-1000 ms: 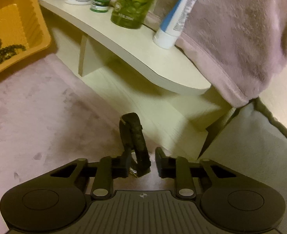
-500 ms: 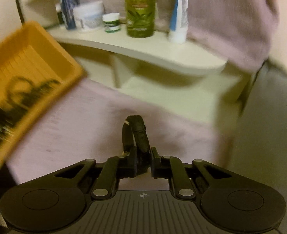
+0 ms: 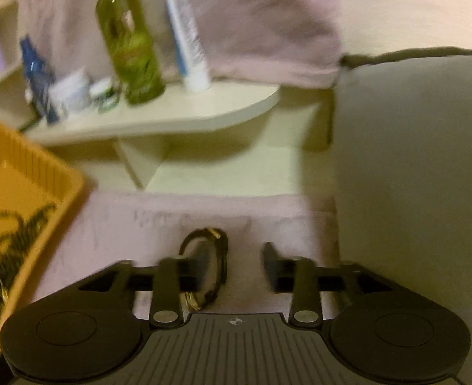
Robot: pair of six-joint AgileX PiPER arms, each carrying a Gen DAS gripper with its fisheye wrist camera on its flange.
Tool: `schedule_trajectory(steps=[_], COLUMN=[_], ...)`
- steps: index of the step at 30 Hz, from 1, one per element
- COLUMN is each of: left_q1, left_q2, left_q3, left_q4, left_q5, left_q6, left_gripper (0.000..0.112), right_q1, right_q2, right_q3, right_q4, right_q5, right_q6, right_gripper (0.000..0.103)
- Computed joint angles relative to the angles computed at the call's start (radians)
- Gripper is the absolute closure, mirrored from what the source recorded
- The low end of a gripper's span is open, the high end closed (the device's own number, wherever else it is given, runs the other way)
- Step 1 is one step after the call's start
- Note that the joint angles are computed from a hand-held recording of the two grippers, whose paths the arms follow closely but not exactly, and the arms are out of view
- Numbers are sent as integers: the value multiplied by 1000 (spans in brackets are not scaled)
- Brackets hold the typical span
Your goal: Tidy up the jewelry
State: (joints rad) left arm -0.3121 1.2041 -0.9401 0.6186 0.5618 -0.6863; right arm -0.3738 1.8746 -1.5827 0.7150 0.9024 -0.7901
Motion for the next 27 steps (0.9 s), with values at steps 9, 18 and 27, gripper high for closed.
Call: schedule_trajectory(steps=[9, 18, 27], left_q1=[2, 1, -4], left_q2=[1, 2, 2], left_q3=[-1, 2, 2], left_q4=[-3, 6, 10], left_q5=[-2, -3, 3], left_q6=[4, -8, -20], left_gripper=[105, 105, 105], right_q1=[34, 195, 271], right_q2=[-237, -248, -247], right_q3=[392, 510, 552], right_q4=[183, 133, 18], right_q5=[-229, -539, -683], right_q6=[62, 192, 161], right_gripper=[42, 43, 67])
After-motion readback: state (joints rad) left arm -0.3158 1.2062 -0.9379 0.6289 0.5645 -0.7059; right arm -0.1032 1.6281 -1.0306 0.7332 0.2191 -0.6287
